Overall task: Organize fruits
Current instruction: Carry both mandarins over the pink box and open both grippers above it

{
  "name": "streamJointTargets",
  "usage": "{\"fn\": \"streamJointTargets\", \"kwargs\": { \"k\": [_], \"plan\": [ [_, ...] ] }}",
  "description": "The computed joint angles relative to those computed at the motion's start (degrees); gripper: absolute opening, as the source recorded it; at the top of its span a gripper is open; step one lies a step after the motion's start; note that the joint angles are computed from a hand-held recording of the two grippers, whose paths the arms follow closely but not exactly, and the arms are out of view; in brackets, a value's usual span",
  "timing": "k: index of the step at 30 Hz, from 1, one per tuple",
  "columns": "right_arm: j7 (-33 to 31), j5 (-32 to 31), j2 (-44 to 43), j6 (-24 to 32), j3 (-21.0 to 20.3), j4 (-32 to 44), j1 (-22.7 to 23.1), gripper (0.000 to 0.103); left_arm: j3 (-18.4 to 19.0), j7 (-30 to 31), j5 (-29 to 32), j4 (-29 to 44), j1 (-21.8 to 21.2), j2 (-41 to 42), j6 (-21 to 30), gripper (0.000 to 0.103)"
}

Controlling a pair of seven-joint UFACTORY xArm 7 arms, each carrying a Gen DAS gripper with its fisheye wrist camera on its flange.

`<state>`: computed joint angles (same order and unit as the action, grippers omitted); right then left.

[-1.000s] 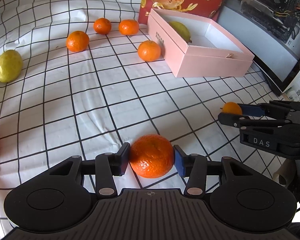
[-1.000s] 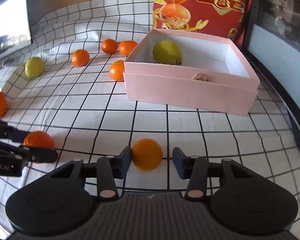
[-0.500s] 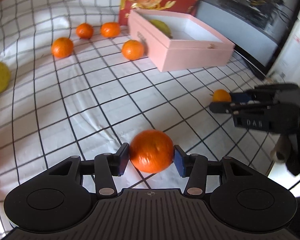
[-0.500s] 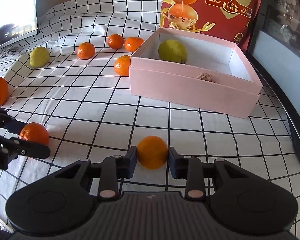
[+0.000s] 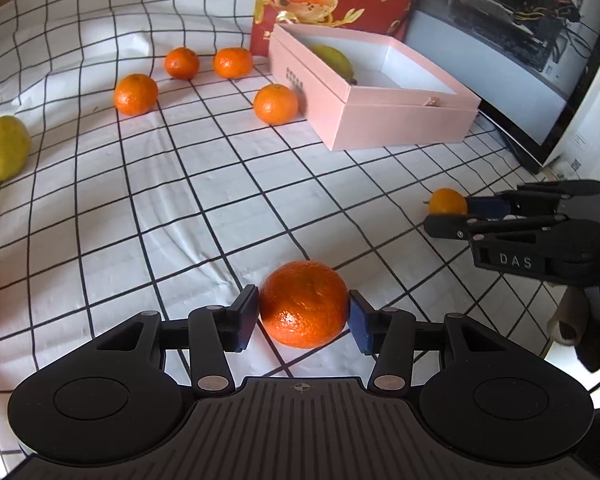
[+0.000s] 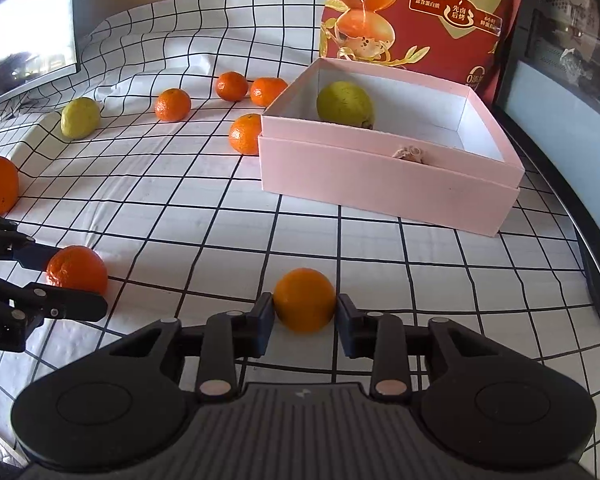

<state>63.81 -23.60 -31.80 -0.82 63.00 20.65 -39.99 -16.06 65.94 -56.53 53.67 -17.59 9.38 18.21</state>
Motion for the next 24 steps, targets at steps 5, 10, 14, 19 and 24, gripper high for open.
{"fn": "streamJointTargets", "kwargs": {
  "k": [5,10,14,19,24],
  "plan": [
    [-0.63,0.41,-0.69,-0.28,-2.54,-1.12,2.57,0.032,-0.9,3.07,-1.94,-0.8,0.19,-0.23,-1.91,0.05],
    [-2.84,1.38,-3.29,0.32,-12.3,-3.67,9.7,0.032,-1.99,6.53,-7.71,0.49,-0.2,-0.74,-2.46,0.049],
    [-9.35,0.73,-7.09,-0.3,-23.02,-2.16,11.95,0.032,-2.36,11.53,-12.27,9.59,-2.1,1.71,-0.62,0.049],
    [-21.27,-0.55,-2.94,1.53,-31.66,8.45,8.87,0.032,-0.92,-9.25,5.44,28.62,-7.48,12.21,4.15,0.049],
    [-26.44,-2.48,3.88,2.99,-34.37,16.99,6.28,0.032,4.67,-31.65,23.62,49.36,-16.1,27.6,11.32,0.05]
  ]
}}
